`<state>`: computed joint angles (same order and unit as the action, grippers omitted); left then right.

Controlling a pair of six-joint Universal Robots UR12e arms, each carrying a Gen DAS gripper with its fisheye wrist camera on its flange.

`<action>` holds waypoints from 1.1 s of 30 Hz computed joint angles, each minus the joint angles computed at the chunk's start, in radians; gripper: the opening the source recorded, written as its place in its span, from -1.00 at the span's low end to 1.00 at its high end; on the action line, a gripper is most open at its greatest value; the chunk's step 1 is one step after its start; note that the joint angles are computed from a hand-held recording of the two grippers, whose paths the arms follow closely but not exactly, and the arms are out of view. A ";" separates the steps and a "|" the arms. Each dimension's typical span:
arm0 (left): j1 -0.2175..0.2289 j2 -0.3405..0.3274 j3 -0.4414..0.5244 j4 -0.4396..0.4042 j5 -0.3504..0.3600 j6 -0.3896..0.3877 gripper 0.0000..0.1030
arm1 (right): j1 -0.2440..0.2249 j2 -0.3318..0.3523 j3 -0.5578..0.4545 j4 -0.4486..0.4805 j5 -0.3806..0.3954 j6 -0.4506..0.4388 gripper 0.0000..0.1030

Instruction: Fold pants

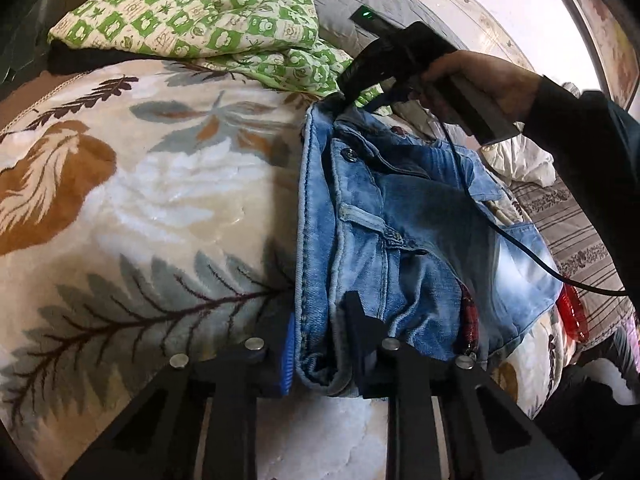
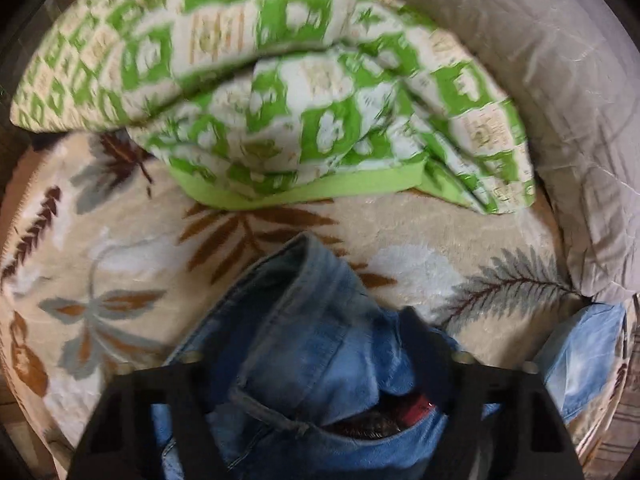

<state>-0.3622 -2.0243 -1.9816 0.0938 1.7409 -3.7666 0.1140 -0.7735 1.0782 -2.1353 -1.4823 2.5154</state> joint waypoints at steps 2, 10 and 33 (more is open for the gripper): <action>-0.002 0.001 -0.001 0.001 0.002 -0.002 -0.61 | 0.003 -0.005 0.027 -0.068 -0.018 -0.019 -0.41; -0.018 0.020 -0.040 0.170 0.025 -0.032 -0.70 | -0.007 -0.091 0.162 -0.268 0.058 -0.118 -0.53; -0.112 0.157 -0.251 0.203 0.577 -0.403 1.00 | 0.156 -0.169 0.319 -0.452 0.168 -0.092 0.95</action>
